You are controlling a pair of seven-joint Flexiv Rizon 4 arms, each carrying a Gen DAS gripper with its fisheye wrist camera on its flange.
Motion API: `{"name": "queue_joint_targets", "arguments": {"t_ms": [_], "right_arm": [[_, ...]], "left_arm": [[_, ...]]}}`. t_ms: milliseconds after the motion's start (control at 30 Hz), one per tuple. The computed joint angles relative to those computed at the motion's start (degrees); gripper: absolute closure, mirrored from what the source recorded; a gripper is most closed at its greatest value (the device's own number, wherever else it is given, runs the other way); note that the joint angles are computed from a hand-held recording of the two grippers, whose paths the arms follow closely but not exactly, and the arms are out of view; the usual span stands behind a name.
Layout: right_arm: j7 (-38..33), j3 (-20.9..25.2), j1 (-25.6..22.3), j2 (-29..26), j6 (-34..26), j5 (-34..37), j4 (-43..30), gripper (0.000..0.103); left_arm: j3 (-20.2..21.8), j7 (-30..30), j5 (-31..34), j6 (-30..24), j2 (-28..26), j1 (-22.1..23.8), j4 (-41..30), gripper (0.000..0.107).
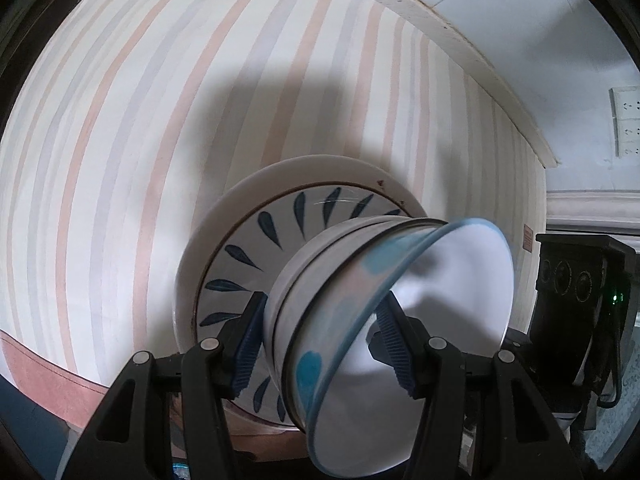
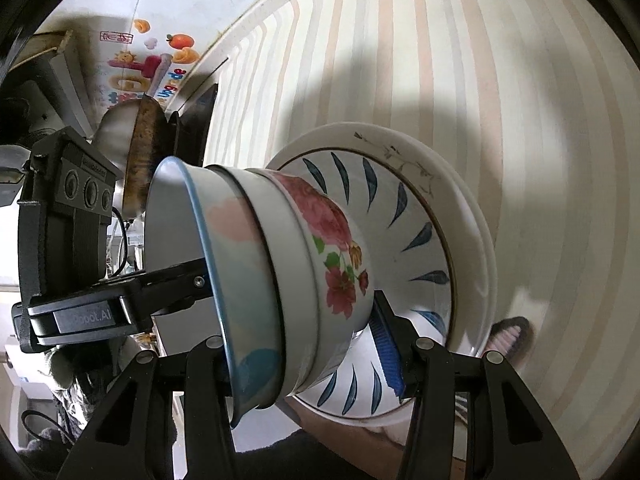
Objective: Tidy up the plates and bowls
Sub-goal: 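Carry the bowl stack over the plate stack with the left gripper, then lower the bowl stack onto the plates and open the left gripper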
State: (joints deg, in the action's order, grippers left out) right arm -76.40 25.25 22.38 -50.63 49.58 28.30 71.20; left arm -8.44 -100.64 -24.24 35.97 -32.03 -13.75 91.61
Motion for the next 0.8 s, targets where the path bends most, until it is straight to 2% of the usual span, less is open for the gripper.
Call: {"name": "queue_joint_targets", "arguments": {"t_ms": [433,600,800], "right_arm": [[3.02,-1.21,1.81,-1.85,-2.59,-1.71,-3.29,0.051],[5.45,-3.04,3.61,-0.96,-3.50,-4.48,-3.02,0.050],[9.52,-5.99,6.17,3.32,-2.09,-10.21,1.00,0.050]], "left_arm": [[0.77,-0.39,2.24,-0.85,-0.09,-0.46,-0.67,0.054],[2.33,-2.10,6.76,-1.14,1.32,-1.91,-1.76,0.054],[4.30,-4.22,14.01,-1.15,5.70,-3.70,-0.52,0.053]]}}
